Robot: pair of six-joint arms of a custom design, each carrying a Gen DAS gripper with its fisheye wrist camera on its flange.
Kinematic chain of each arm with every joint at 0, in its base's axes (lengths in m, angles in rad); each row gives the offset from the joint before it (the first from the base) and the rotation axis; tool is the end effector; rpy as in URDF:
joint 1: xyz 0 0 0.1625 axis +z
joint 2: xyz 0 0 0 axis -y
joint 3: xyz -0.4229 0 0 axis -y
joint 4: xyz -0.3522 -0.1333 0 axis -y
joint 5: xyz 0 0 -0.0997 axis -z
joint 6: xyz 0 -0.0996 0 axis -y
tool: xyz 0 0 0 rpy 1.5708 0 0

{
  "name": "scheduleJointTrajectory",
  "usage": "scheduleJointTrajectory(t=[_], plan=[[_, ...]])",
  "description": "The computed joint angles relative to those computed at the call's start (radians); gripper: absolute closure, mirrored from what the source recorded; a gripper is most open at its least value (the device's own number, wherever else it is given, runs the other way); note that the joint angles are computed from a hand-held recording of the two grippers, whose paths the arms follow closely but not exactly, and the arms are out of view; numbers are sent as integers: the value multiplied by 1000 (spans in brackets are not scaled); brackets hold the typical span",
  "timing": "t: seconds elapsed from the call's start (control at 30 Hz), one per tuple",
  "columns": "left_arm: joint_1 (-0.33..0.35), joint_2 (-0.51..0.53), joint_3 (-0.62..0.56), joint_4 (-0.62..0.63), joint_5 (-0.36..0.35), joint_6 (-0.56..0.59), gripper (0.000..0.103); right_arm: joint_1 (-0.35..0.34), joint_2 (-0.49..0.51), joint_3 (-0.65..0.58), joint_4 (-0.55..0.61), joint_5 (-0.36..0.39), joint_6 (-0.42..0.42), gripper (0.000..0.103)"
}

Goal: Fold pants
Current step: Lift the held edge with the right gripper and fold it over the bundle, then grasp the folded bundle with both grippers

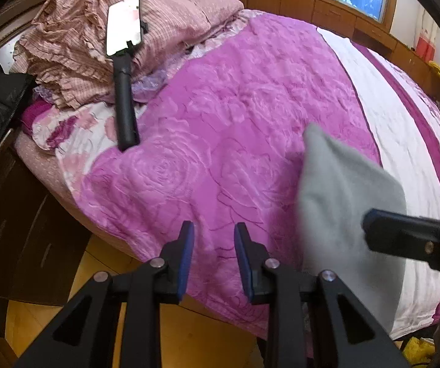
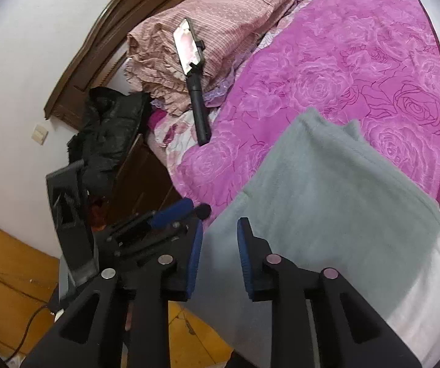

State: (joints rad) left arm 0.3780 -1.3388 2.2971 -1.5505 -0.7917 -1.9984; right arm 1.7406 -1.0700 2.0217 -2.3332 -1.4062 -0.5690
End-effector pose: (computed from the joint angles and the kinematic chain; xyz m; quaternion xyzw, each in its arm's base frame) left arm -0.2006 -0.2984 0.1636 -0.1559 0.8212 -0.3459 0.4263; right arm 0.2297 -0.4546 0.1314 -0.3510 0.9280 0.0761 0.0989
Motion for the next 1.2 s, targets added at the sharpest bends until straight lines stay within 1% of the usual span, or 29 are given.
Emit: scheduleJointTrajectory(t=[0.07,0.1,0.13,0.17,0.2,0.27,0.3,0.37,0.47,0.6,0.7,0.8,0.93,1.0,1.07,1.13,1.2], plan=[[-16,-14,-7,22,5,-11,75,-13,-28,12,8,3,-29,81],[-23,-22,-6,17,9,-9,73,-18,-42,19,12,-4,-48,81],[-27,-29,-3,3,13,-4,70,-21,-52,23,15,-16,-64,81],[-31,-38,6,-31,18,14,68,-26,-67,30,15,-37,-82,80],[-32,-49,18,-78,24,42,66,-31,-77,36,10,-57,-92,79],[-29,-59,52,-223,36,136,65,-42,-97,50,-13,-118,-98,69],[-23,-57,66,-296,40,183,64,-50,-107,57,-27,-143,-95,68],[-2,-37,93,-453,41,280,63,-73,-124,67,-37,-172,-91,68],[24,11,98,-570,38,341,63,-111,-138,71,-39,-201,-67,67],[56,63,87,-625,30,391,62,-147,-122,64,-40,-227,-26,66],[74,87,82,-637,17,416,60,-170,-97,45,9,-205,-1,66],[82,102,86,-638,11,422,60,-178,-80,48,3,-200,-4,65],[97,110,93,-655,12,427,57,-197,-61,47,5,-183,-12,59],[104,114,92,-661,14,433,57,-217,-46,44,14,-166,-20,57],[111,118,92,-669,19,445,56,-239,-38,44,20,-133,-30,54],[118,122,98,-689,22,460,55,-256,-31,41,33,-103,-37,53],[121,125,108,-715,30,470,54,-263,-28,34,50,-92,-32,53]])
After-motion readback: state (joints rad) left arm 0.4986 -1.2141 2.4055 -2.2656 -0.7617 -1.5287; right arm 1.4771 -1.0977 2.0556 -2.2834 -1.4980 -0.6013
